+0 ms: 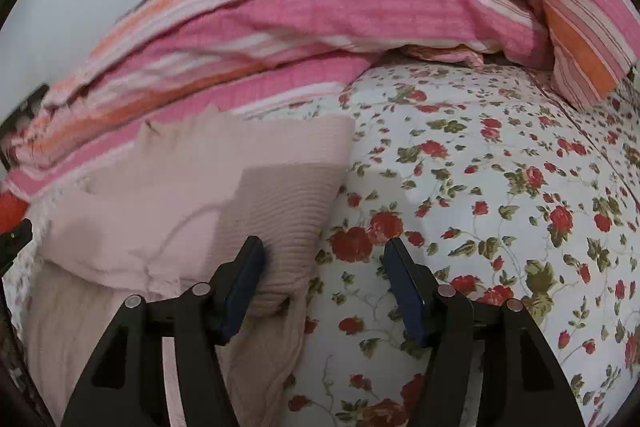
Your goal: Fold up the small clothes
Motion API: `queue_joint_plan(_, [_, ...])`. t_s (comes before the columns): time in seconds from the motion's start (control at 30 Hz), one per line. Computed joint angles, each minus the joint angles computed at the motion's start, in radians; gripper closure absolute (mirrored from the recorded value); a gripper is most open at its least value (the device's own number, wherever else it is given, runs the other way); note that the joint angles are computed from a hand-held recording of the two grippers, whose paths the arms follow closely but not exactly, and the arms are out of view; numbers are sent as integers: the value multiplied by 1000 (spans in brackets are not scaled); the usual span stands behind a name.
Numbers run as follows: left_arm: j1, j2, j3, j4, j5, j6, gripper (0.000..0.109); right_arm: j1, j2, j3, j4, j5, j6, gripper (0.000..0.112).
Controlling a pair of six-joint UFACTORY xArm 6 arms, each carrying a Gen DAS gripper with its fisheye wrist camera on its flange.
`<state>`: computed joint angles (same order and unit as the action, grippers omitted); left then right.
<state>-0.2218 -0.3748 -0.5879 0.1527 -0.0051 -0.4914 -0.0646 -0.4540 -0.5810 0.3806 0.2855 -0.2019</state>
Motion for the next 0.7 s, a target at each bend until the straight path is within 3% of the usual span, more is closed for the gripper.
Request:
queue_joint_plan(0.07, [-10,42,-36,7,15,25,75,-1,1,2,-19,-4,16,51])
queue_joint_plan(0.13, [-5,110,-81,79,67,-43,75,-1,-1,6,-65,-13,50,51])
queue_joint_plan(0.23, [-16,148,-95,-23,96,33,75,-2,5,2,-38,-12,29,51])
queue_joint_plan(0.33, [-13,149,-103,99,107,-57,69,-1,3,3,-47,-11,38,51])
queue_joint_plan(0.4, [-18,148,-105,147,110,-79,58,-1,2,5,-68,-13,51,51])
queue_joint_plan(0.53, [-25,158,-122,231,131,-133,53,0,6,2,-22,-11,17,51])
queue_joint_plan(0.6, [-27,158,-121,228,129,-132,53,-1,10,-4,29,-3,-18,50])
queue_joint_plan(0.7, [-33,156,-107,119,97,-45,51,-1,15,-10,70,3,-43,50])
